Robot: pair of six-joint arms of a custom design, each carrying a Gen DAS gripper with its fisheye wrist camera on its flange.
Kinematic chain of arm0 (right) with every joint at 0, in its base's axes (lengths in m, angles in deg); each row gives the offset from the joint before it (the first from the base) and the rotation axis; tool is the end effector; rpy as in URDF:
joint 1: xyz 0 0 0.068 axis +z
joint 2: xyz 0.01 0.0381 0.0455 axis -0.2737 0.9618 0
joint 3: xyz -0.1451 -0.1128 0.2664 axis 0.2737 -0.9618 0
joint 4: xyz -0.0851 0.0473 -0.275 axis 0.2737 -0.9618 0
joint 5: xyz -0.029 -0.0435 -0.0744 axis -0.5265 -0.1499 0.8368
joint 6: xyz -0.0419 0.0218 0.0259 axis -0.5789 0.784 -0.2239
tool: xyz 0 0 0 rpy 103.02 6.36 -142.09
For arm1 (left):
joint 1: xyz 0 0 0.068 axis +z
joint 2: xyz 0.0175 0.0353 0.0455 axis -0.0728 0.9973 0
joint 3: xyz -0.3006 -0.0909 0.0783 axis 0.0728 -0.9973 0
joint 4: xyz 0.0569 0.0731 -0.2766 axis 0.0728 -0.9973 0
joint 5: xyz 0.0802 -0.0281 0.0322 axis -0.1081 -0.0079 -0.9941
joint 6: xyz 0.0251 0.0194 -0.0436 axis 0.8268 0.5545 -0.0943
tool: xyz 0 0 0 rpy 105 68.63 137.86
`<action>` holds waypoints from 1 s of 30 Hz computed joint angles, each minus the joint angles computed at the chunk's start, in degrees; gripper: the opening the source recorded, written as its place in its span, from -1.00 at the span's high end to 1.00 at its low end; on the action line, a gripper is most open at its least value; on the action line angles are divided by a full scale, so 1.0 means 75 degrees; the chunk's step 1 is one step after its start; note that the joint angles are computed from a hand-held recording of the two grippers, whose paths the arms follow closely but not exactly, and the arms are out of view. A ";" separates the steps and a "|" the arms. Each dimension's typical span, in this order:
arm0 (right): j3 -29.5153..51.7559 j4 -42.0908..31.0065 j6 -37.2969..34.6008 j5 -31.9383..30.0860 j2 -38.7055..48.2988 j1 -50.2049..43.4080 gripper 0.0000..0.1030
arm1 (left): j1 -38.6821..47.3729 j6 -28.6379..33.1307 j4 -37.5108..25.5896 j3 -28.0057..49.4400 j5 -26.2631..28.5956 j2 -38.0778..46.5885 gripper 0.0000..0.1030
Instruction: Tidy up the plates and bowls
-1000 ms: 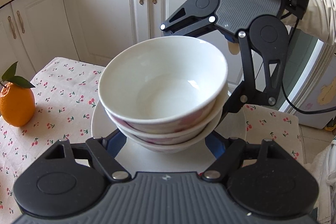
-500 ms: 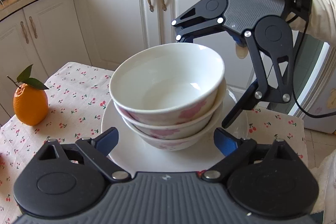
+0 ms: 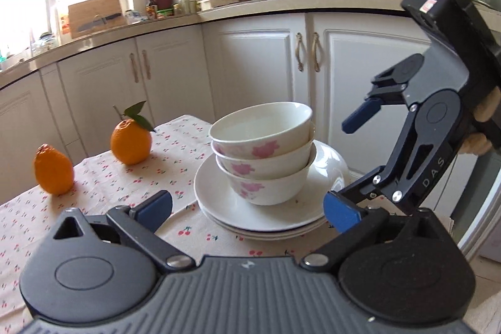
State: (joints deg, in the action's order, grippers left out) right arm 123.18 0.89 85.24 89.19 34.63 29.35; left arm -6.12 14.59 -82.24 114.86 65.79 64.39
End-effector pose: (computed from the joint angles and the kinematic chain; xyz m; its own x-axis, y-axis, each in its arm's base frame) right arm 0.2648 0.2470 0.2639 -0.7266 -0.2964 -0.6198 -0.2743 0.9523 -0.1338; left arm 0.2911 -0.0309 0.2323 -0.2575 0.4389 -0.8609 0.7453 0.6573 0.1122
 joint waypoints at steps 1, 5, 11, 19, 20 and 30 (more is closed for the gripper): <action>-0.0020 -0.0048 0.0621 0.0239 -0.0021 0.0174 -1.00 | 0.0007 -0.0173 0.0004 -0.0158 -0.0220 -0.0242 -0.99; 0.0283 -0.0845 0.2906 0.1511 0.0183 0.0916 -1.00 | -0.0252 -0.1057 -0.0191 -0.0605 -0.1747 -0.1210 -0.99; 0.1045 -0.2186 0.4711 0.2751 0.0422 0.1845 -1.00 | -0.0105 -0.2022 -0.1238 -0.0483 -0.2322 -0.2217 -0.99; 0.1798 -0.2877 0.5064 0.3578 0.0612 0.2394 -1.00 | 0.0147 -0.2563 -0.1789 -0.0316 -0.2794 -0.2932 -0.99; 0.1837 -0.2917 0.5077 0.3586 0.0623 0.2416 -1.00 | 0.0179 -0.2591 -0.1827 -0.0297 -0.2814 -0.2936 -0.99; 0.2105 -0.3075 0.5228 0.3699 0.0886 0.2472 -1.00 | 0.0154 -0.2795 -0.1856 -0.0289 -0.3054 -0.2931 -0.99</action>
State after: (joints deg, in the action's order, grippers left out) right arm 138.97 -22.17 124.45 116.93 41.28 47.89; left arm -4.97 -6.38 -96.16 112.69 42.88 42.41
